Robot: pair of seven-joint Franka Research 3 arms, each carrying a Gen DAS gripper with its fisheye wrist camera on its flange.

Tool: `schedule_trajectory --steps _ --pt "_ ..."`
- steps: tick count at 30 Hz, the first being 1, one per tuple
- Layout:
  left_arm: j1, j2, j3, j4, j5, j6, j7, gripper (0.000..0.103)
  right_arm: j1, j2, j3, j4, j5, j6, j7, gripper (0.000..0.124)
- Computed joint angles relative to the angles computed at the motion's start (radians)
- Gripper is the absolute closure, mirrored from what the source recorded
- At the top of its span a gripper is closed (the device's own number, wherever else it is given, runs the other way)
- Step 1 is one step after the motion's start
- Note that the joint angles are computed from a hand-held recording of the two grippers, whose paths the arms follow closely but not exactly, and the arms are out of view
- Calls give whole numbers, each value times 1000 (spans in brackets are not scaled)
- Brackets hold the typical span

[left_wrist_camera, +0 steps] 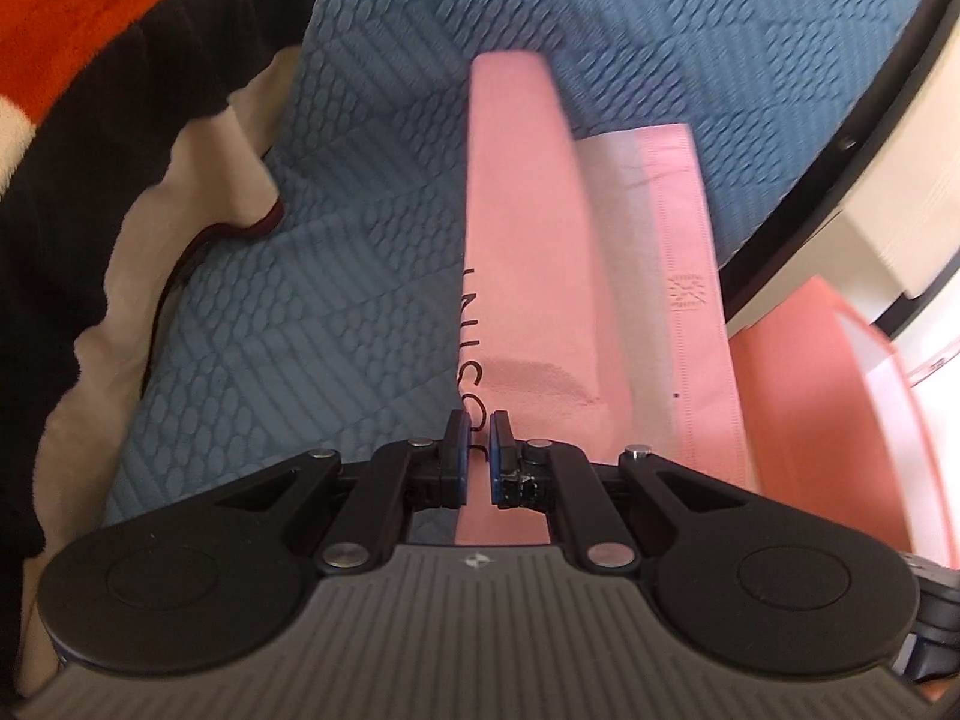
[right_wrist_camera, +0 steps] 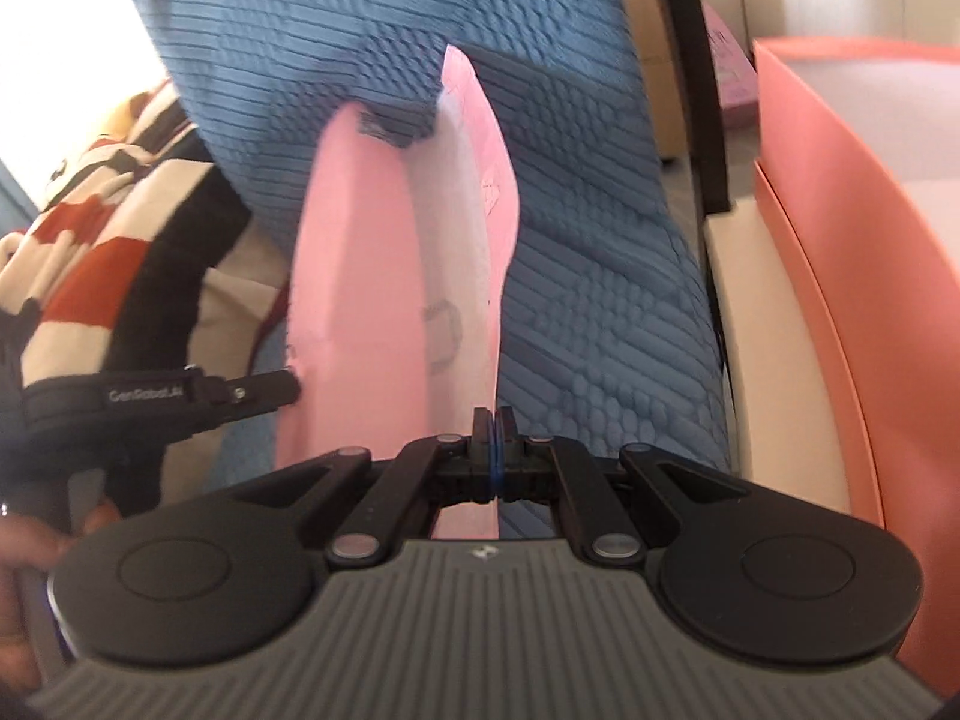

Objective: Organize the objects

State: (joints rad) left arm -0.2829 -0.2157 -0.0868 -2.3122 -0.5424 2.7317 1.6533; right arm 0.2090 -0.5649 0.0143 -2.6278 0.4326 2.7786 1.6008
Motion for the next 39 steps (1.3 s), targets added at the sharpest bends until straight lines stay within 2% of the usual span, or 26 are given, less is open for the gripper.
schedule_trajectory --steps 4,7,13,17,19,21,26,30,32,35,39 --pt "49 21 -41 15 173 -45 -128 94 -2 28 -7 12 10 -34 17 121" --pt "52 28 -40 22 202 -74 -155 94 -1 36 -7 20 14 -69 27 121" --pt "47 5 -33 8 200 -77 -175 94 3 3 -9 19 33 -91 35 121" --pt "15 -20 -12 -13 129 -34 -124 93 -5 -25 -3 7 30 -95 52 121" --pt "-2 -34 1 -24 91 -19 -98 88 -4 -37 0 -4 32 -87 55 121" --pt "-20 -47 13 -34 49 -5 -69 76 -1 -34 6 -8 27 -84 59 121" --pt "-73 -96 35 -75 -18 60 12 59 25 -29 -5 -24 42 -56 40 121" --pt "-111 -138 56 -111 -52 97 43 56 63 -45 -46 -42 102 -40 -8 121" --pt "-124 -162 64 -129 -52 113 36 53 60 -48 -47 -41 109 -48 -16 121" --pt "-158 -201 88 -156 -65 131 39 52 81 -62 -66 -51 143 -26 -62 121" --pt "-156 -264 73 -194 4 126 -23 50 90 -69 -87 -50 181 -42 -99 121"
